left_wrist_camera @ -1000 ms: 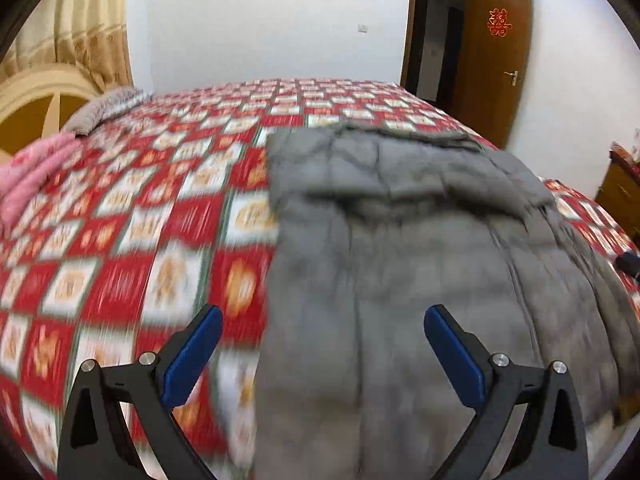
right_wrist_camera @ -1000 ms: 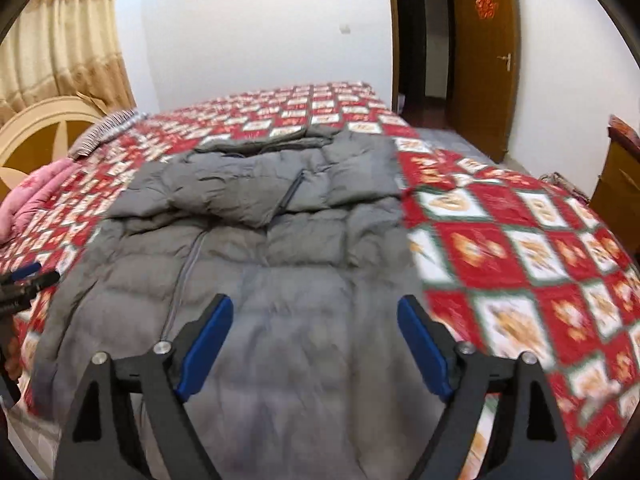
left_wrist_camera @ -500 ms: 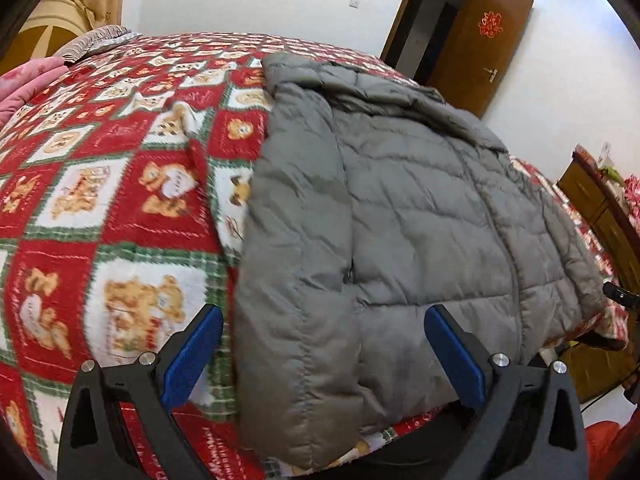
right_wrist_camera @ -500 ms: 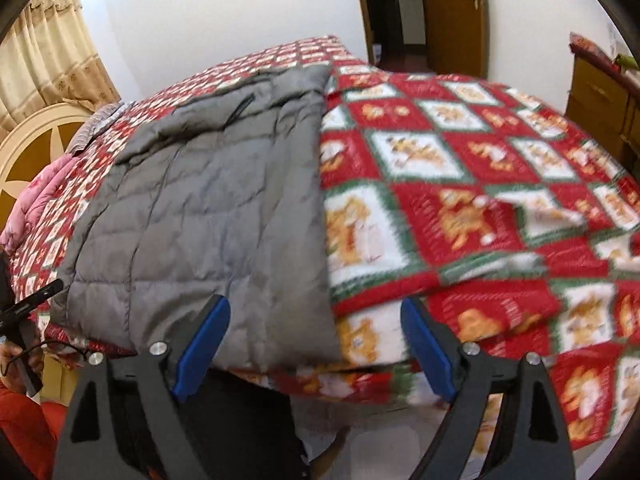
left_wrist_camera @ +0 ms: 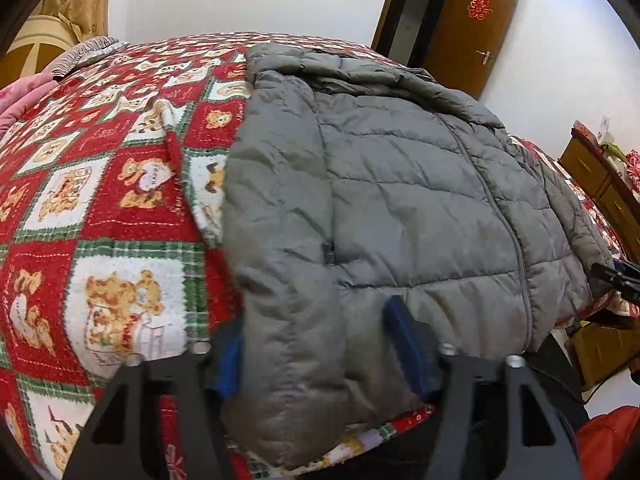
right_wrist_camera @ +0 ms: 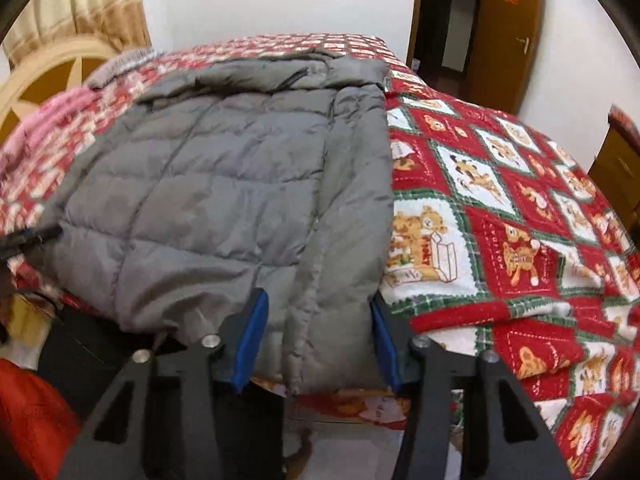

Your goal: Fold large clothes

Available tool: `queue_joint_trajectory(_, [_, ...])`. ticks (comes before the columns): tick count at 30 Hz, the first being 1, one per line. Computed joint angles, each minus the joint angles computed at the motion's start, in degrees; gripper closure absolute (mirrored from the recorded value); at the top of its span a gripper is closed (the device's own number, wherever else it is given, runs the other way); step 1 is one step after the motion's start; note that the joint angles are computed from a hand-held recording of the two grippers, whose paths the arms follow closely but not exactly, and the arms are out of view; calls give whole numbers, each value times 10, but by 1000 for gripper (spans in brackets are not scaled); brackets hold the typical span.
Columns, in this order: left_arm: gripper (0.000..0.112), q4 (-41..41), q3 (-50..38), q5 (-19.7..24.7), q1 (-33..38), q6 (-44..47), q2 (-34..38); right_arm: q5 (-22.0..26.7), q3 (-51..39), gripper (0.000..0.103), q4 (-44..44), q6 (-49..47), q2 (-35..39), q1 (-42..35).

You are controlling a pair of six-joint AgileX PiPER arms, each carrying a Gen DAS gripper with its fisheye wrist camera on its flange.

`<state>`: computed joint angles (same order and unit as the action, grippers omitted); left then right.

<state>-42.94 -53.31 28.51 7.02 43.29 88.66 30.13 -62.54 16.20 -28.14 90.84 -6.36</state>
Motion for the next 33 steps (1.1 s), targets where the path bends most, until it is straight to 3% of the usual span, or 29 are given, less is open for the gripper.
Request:
queue_joint_trajectory(2, [54, -42, 2, 14, 19, 39, 5, -15, 1, 50, -55, 56, 8, 10])
queue_joint_trajectory(5, [52, -105, 5, 35, 43, 85, 16, -3, -8, 49, 16, 20, 24, -12])
queue_joint_trajectory(9, [28, -88, -8, 34, 21, 81, 27, 5, -18, 46, 49, -9, 46, -12])
queue_joint_trajectory(11, [28, -12, -10, -4, -14, 13, 22, -17, -12, 55, -5, 33, 48, 7])
queue_joint_trajectory(12, [29, 8, -6, -17, -24, -6, 19, -23, -9, 69, -20, 42, 48, 12])
queue_joint_trajectory(13, [32, 9, 1, -29, -29, -8, 13, -18, -9, 75, -11, 33, 48, 10])
queue_joint_trajectory(14, [45, 7, 5, -33, -27, -5, 10, -8, -9, 77, 21, 12, 44, 1])
queue_joint_trajectory(15, [65, -3, 8, -29, -18, 5, 6, 1, -7, 81, 65, -24, 42, -14])
queue_joint_trajectory(17, [87, -90, -3, 46, 41, 78, 10, 27, -8, 84, 136, -75, 36, -40])
queue_joint_trajectory(18, [90, -121, -8, 81, 65, 101, 15, 50, -10, 85, 186, -111, 31, -61])
queue_joint_trajectory(19, [91, -139, -11, 106, 83, 111, 16, 66, -15, 86, 213, -129, 30, -72])
queue_joint_trajectory(22, [94, -138, -3, 106, 91, 122, -10, 115, -21, 87, 278, -174, 12, -107])
queue_joint_trajectory(24, [94, -163, 2, 129, 103, 149, -27, 135, -22, 87, 296, -185, -5, -121])
queue_joint_trajectory(28, [95, -242, 17, 226, 159, 239, -59, 154, -21, 87, 293, -189, -40, -132])
queue_joint_trajectory(33, [95, -288, 30, 315, 213, 304, -79, 177, -5, 87, 288, -200, -73, -162])
